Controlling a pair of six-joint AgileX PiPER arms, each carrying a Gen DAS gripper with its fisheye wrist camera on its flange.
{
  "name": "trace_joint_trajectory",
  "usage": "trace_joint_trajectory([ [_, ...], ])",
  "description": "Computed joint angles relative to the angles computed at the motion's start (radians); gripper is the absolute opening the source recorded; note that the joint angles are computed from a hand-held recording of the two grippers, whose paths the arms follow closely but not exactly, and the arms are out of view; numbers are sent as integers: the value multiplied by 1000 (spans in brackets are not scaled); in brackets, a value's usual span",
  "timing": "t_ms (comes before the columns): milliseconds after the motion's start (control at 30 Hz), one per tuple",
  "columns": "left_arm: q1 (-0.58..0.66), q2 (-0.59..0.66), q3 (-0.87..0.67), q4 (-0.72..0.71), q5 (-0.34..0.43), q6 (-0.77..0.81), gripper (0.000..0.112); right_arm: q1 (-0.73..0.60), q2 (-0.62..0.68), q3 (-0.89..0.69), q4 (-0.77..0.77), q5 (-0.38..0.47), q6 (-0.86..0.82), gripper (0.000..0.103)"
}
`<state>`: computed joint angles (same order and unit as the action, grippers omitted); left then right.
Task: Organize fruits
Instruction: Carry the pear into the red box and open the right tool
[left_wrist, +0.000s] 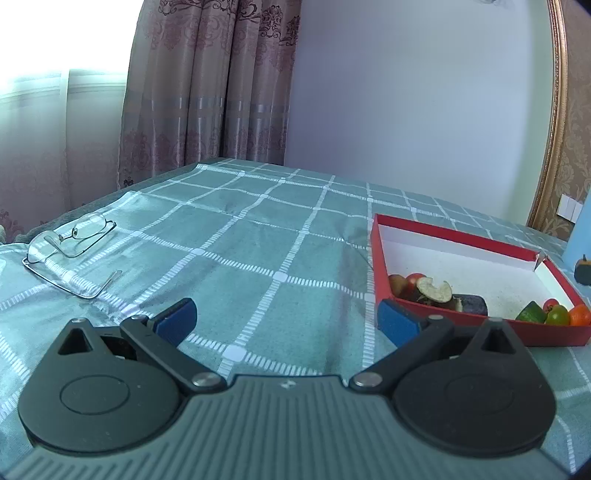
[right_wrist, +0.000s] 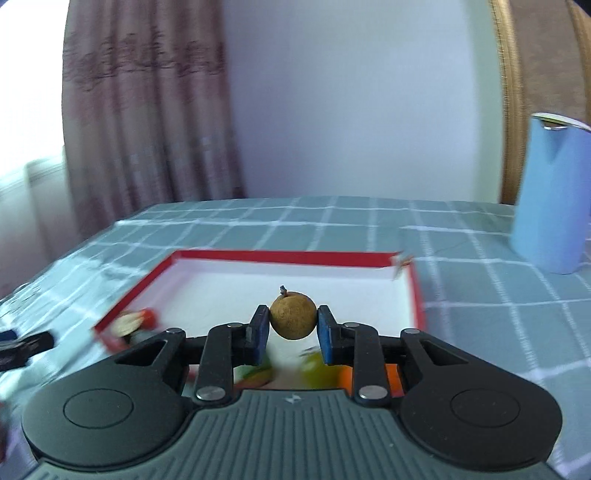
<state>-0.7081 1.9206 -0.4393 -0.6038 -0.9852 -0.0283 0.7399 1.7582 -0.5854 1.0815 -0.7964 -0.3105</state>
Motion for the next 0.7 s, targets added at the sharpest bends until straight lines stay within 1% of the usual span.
trace_joint_trajectory([
  [133,6,-2,-4,1,11,4,103,-99,32,-20,-26,47,-3,27],
  [267,3,-3,-10,-6,21,18,103,-147,68,-6,-49,61,56,27],
  [333,1,-3,-15,-12,29,30,103,-177,75,3,-105,92,110,27],
  [367,-1,-2,-16,-13,30,33,103,-179,74,8,-108,98,118,27],
  [433,-4,-1,-21,-24,34,45,103,-151,71,27,-62,52,121,27],
  [533,-11,0,-27,-43,39,60,103,-112,17,118,-99,-15,240,27],
  [567,-13,0,-28,-46,38,63,103,-80,-2,154,-83,-52,267,27],
  [633,-18,1,-33,-55,43,79,103,-1,-18,199,5,-117,260,27],
  [700,-35,3,-39,-84,39,109,103,94,-4,231,126,-177,247,27],
])
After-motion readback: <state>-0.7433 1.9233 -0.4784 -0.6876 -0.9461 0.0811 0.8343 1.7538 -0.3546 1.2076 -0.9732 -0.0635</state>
